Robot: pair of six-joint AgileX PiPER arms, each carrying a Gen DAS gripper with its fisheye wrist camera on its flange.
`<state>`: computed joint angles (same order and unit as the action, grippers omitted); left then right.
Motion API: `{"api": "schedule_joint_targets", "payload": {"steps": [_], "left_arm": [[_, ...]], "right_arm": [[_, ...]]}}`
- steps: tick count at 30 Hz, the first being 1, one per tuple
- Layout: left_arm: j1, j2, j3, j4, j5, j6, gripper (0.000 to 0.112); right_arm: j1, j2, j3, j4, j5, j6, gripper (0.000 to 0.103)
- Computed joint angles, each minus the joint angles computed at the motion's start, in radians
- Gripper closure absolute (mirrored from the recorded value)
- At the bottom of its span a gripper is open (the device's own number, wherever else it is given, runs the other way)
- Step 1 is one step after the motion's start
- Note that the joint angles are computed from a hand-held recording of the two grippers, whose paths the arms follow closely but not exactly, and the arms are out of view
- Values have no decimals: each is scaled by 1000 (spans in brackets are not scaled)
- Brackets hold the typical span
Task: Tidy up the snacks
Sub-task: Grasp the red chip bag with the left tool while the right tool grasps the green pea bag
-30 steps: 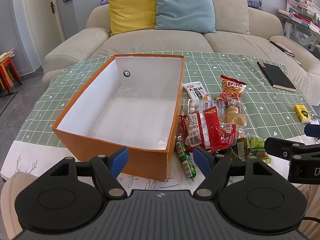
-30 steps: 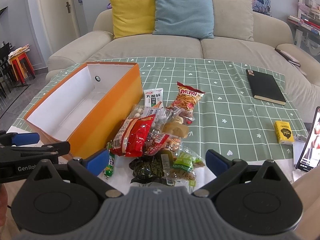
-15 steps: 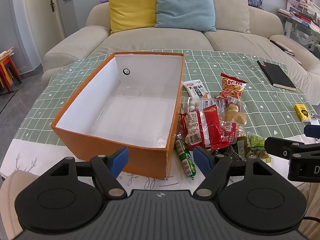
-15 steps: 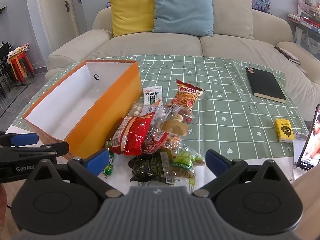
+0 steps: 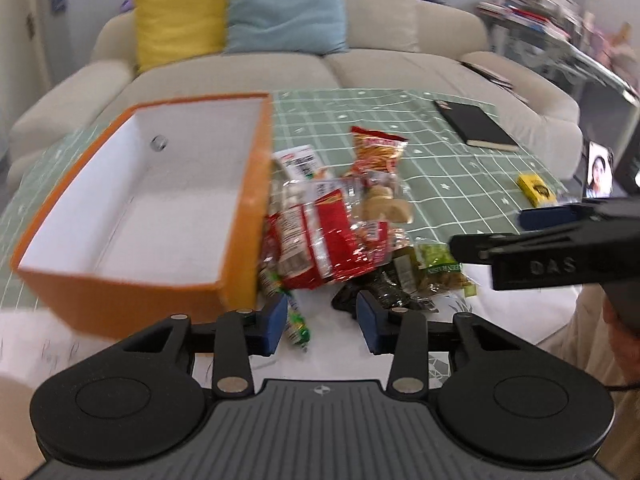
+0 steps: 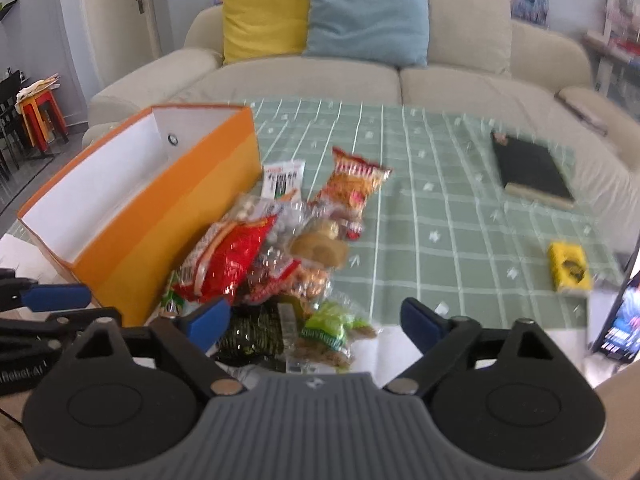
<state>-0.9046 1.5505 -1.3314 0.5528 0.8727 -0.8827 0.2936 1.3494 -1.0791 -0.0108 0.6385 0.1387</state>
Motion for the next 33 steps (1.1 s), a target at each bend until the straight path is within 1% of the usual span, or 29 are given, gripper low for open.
{"api": "schedule_joint_targets", "payload": {"steps": [1, 3, 5, 11, 14, 16, 20, 24, 29, 31, 33], "left_arm": [[-9, 13, 4, 22, -18, 9, 54], [-20, 37, 8, 61, -49, 40, 49], [-34, 70, 4, 112, -60, 53, 48], [-37, 177, -46, 213, -22, 77, 46], [-36, 210, -51, 263, -19, 63, 43], [-40, 232, -53, 307, -19, 43, 39], [-43, 281, -86, 331, -16, 66, 38], [-62, 340, -125, 395, 27, 64, 38], [-81, 395, -156, 471, 56, 104, 38], [-83, 418, -177, 471, 50, 133, 37], [-81, 442, -198, 484, 51, 130, 36]], "right_arm": [[-26, 11, 0, 66, 0, -57, 19], [-48, 41, -10, 108, 16, -83, 20], [-56, 62, -10, 117, 16, -90, 20], [-57, 131, -39, 89, 40, -42, 21], [-77, 160, -50, 121, 49, -41, 28], [-86, 185, -65, 136, 60, -29, 30], [-90, 229, -99, 145, 75, 7, 30], [-87, 263, -125, 139, 74, 31, 30], [-100, 286, -131, 176, 79, 11, 30], [-108, 295, -134, 191, 80, 3, 30], [-113, 302, -135, 201, 75, -5, 31]]}}
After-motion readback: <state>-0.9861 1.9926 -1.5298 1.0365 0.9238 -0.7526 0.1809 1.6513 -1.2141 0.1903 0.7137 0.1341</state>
